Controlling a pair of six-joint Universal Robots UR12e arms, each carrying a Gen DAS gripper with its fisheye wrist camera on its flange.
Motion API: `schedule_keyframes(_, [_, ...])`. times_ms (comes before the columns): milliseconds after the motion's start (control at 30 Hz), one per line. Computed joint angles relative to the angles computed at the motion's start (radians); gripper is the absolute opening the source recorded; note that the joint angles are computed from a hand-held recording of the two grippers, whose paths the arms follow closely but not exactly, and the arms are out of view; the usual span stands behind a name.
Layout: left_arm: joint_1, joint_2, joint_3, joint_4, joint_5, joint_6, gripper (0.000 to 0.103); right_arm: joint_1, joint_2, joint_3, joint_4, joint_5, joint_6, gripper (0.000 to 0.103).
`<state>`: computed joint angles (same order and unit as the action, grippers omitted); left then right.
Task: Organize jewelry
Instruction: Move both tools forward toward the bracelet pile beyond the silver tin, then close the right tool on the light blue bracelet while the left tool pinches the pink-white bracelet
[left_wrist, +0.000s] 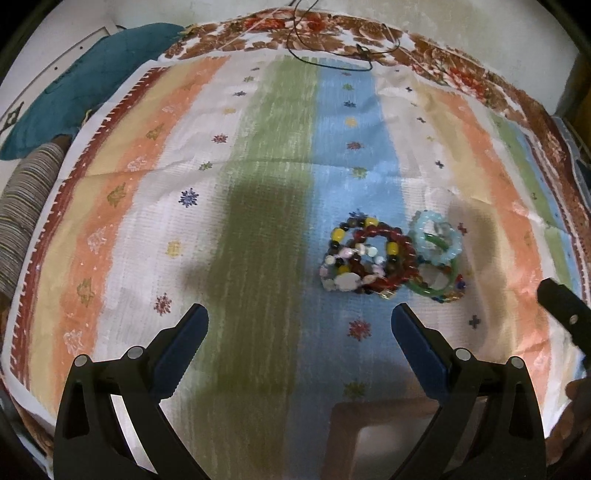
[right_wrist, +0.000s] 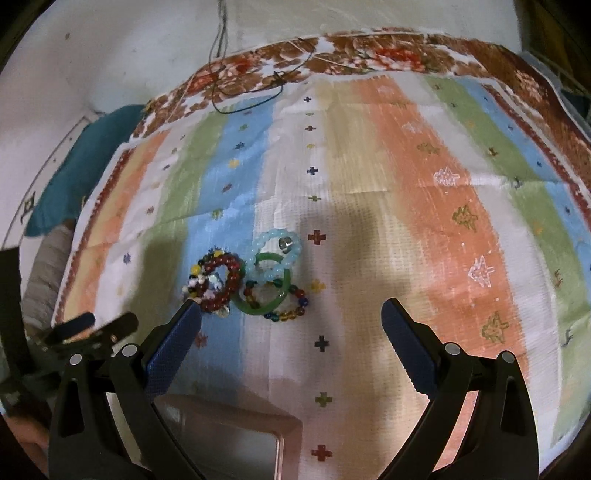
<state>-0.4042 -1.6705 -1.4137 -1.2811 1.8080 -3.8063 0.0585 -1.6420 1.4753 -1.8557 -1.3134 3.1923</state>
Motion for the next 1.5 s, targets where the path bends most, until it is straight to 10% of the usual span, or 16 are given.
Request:
schedule_keyframes(867, [0.045, -0.027, -0.025, 0.017, -0.049, 0.019, 0.096, 0.014, 0.083, -0.024, 0.024, 0.017, 0.108, 0.098])
schedule_keyframes(1500, [0.058, -0.03, -0.046, 0.031, -0.092, 0.063, 0.096, 0.005, 0.128, -0.026, 0.044, 0.076, 0.162, 0.053])
